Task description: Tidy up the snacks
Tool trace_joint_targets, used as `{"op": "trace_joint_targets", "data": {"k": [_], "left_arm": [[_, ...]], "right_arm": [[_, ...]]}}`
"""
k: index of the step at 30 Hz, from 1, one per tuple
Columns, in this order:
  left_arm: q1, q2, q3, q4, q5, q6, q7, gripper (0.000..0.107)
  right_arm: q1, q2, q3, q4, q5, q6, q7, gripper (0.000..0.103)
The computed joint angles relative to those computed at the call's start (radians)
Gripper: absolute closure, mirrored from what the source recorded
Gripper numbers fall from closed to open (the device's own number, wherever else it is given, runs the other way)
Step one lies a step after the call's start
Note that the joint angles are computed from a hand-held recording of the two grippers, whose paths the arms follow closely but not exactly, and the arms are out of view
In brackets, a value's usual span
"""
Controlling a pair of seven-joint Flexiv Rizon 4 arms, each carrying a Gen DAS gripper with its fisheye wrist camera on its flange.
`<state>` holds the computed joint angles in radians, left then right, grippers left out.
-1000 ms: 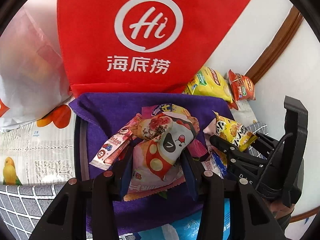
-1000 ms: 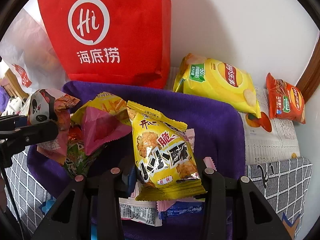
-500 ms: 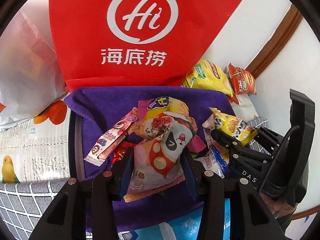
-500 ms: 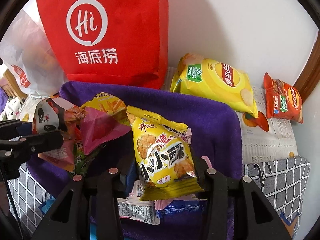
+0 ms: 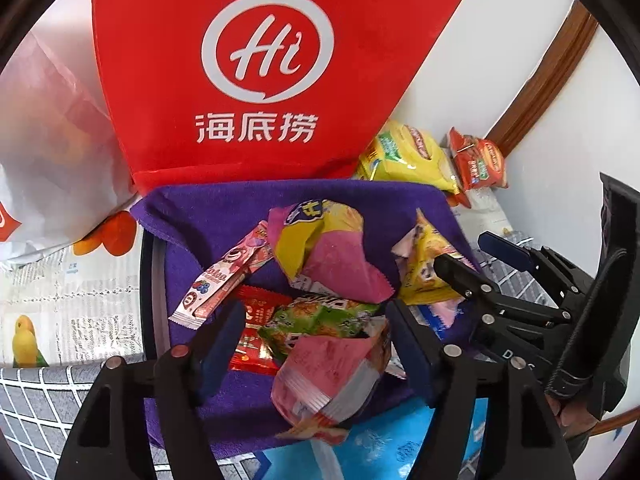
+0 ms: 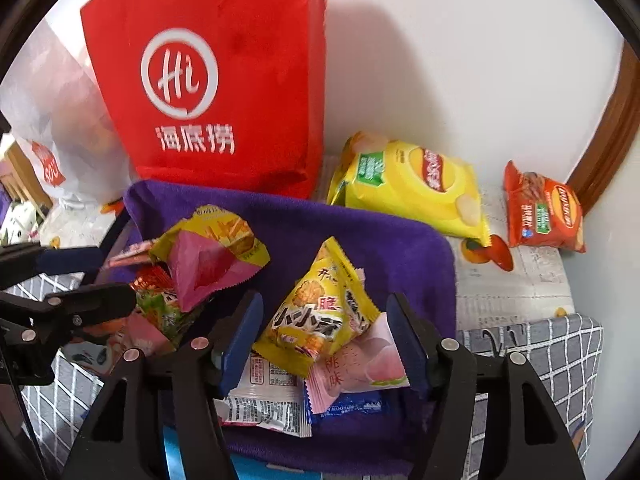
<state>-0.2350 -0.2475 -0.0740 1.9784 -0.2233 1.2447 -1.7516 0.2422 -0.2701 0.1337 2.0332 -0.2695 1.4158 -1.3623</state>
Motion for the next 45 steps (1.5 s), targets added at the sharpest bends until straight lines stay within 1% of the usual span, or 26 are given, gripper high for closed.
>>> {"op": "trace_joint_targets", "data": {"k": [2,3,5,8,10,13,15,16,18,20,22,24,25,27,29,30,31,32,34,35,37,38,39,41,43,45], "left_arm": [[0.003,0.016,-0.010,0.014,-0.019,0.013,0.012,0.034],[0.002,0.023,-0.011,0.018,-0.021,0.014,0.014,0.033],[-0.003,0.047,-0.009,0.030,-0.017,0.016,0.019,0.032],[-0.013,0.074,-0.009,0.036,-0.008,0.017,0.021,0.028],[-0.029,0.092,0.007,0.029,0.047,0.008,-0.016,0.024],[-0.044,0.121,0.016,0.025,0.110,-0.002,-0.059,0.021],[-0.048,0.143,0.008,0.044,0.107,0.001,-0.073,0.020],[-0.051,0.156,0.006,0.053,0.110,-0.005,-0.081,0.020],[-0.059,0.179,0.007,0.061,0.154,-0.024,-0.123,0.020],[-0.066,0.210,0.011,0.068,0.238,-0.044,-0.200,0.020],[-0.067,0.248,0.008,0.083,0.316,-0.054,-0.281,0.020],[-0.060,0.296,-0.004,0.103,0.411,-0.058,-0.379,0.020],[-0.052,0.321,-0.016,0.109,0.471,-0.065,-0.435,0.020],[-0.034,0.364,-0.044,0.118,0.555,-0.086,-0.522,0.020],[-0.025,0.409,-0.069,0.137,0.596,-0.103,-0.572,0.020],[-0.021,0.432,-0.082,0.149,0.612,-0.108,-0.593,0.020],[-0.015,0.450,-0.096,0.155,0.624,-0.115,-0.610,0.019],[-0.007,0.471,-0.115,0.161,0.644,-0.130,-0.636,0.017],[0.006,0.507,-0.152,0.169,0.678,-0.158,-0.681,0.015],[0.007,0.528,-0.168,0.177,0.690,-0.169,-0.697,0.014],[0.010,0.551,-0.188,0.187,0.697,-0.179,-0.717,0.013],[0.013,0.566,-0.202,0.193,0.704,-0.185,-0.735,0.011],[0.017,0.579,-0.216,0.198,0.711,-0.194,-0.753,0.011],[0.022,0.608,-0.242,0.210,0.720,-0.214,-0.787,0.008],[0.020,0.629,-0.258,0.223,0.721,-0.221,-0.808,0.007],[0.019,0.647,-0.277,0.233,0.721,-0.236,-0.825,0.006]], "right_arm": [[-0.031,0.018,0.041,-0.002,0.064,0.000,-0.022,0.039],[-0.062,0.030,0.084,-0.008,0.128,-0.004,-0.061,0.039],[-0.100,0.057,0.141,-0.016,0.237,-0.028,-0.132,0.039],[-0.129,0.107,0.190,-0.014,0.399,-0.055,-0.243,0.039],[-0.130,0.152,0.198,0.003,0.482,-0.075,-0.289,0.039],[-0.103,0.213,0.172,0.044,0.511,-0.090,-0.291,0.039],[-0.082,0.254,0.151,0.087,0.489,-0.079,-0.276,0.039],[-0.073,0.274,0.140,0.114,0.455,-0.064,-0.250,0.039],[-0.061,0.312,0.122,0.175,0.356,-0.021,-0.165,0.039],[-0.059,0.351,0.111,0.222,0.281,-0.008,-0.068,0.039],[-0.031,0.391,0.092,0.247,0.309,-0.010,-0.069,0.039],[-0.018,0.427,0.082,0.280,0.292,-0.001,-0.045,0.039],[-0.030,0.444,0.090,0.304,0.248,0.013,-0.005,0.039],[-0.075,0.485,0.116,0.359,0.140,0.041,0.083,0.039],[-0.092,0.521,0.119,0.397,0.086,0.053,0.134,0.039],[-0.081,0.544,0.109,0.415,0.080,0.050,0.139,0.039],[-0.042,0.578,0.083,0.423,0.111,0.005,0.110,0.039],[-0.020,0.611,0.070,0.441,0.133,-0.009,0.100,0.039],[0.010,0.656,0.052,0.460,0.169,-0.040,0.087,0.039],[0.011,0.686,0.056,0.476,0.176,-0.053,0.090,0.039],[-0.006,0.730,0.075,0.508,0.165,-0.048,0.104,0.033],[-0.011,0.753,0.080,0.525,0.161,-0.042,0.108,0.024],[-0.011,0.772,0.083,0.540,0.160,-0.036,0.110,0.020],[0.004,0.817,0.077,0.570,0.169,-0.032,0.106,0.019],[0.020,0.858,0.068,0.596,0.177,-0.036,0.089,0.014],[0.013,0.879,0.069,0.613,0.172,-0.029,0.086,0.011]]}}
